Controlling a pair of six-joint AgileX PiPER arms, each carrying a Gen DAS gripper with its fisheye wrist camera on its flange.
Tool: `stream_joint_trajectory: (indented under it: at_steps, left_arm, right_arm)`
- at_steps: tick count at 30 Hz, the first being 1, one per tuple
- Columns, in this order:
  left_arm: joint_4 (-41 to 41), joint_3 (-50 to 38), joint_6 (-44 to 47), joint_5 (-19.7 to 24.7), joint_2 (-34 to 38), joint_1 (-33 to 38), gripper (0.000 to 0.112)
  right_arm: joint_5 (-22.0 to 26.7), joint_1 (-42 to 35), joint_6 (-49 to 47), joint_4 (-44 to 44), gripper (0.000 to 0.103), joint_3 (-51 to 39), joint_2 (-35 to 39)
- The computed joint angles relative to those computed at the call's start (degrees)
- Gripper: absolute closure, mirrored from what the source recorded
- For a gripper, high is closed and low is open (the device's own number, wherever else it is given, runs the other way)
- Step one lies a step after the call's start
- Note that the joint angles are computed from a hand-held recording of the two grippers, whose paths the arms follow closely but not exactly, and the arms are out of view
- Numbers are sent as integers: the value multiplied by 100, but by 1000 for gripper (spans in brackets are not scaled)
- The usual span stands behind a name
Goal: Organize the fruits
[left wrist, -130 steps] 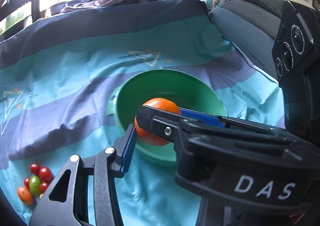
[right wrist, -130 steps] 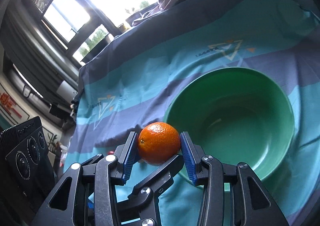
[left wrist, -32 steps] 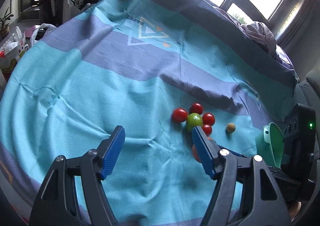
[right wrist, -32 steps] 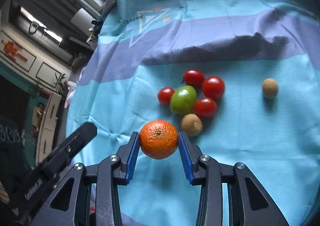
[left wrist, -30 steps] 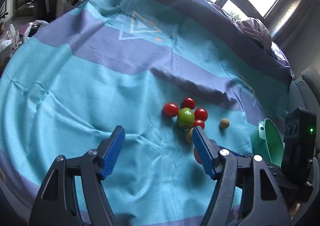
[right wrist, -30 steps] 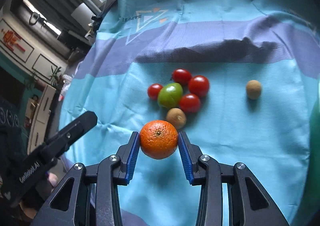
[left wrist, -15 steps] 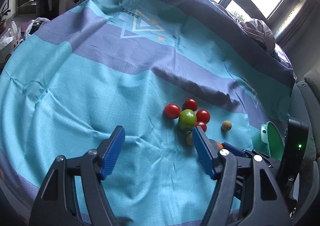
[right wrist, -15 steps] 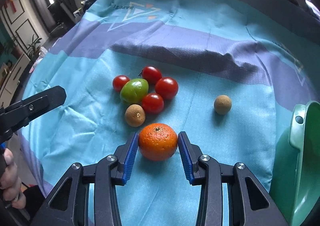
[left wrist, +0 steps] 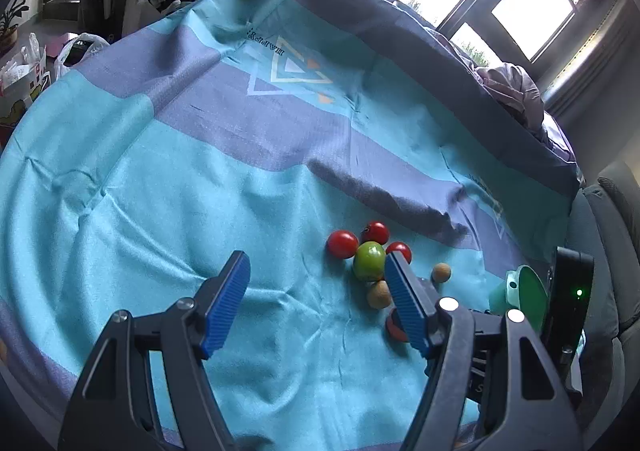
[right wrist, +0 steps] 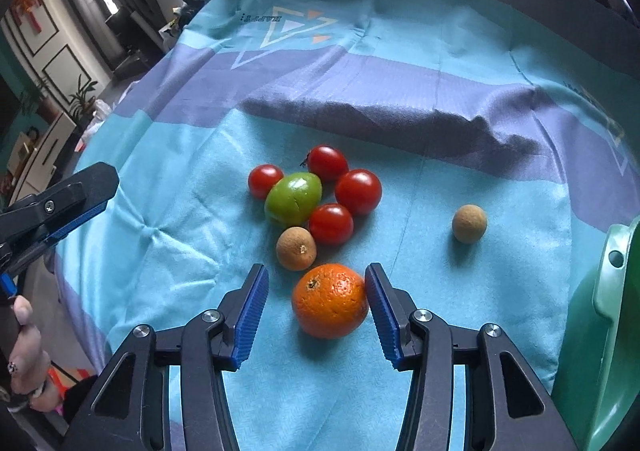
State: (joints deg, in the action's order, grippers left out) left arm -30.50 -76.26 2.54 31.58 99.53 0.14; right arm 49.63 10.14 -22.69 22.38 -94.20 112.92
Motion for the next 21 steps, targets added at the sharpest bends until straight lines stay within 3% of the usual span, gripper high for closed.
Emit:
stream_joint_trajectory:
  at_steps: [5, 21]
  left_arm:
    - [38, 2, 12, 19, -15, -89, 43]
    - [-42, -67, 24, 66, 62, -170, 42]
  right_arm:
    - [49, 112, 412, -326, 51, -222, 190]
    - [127, -21, 304, 38, 51, -282, 269]
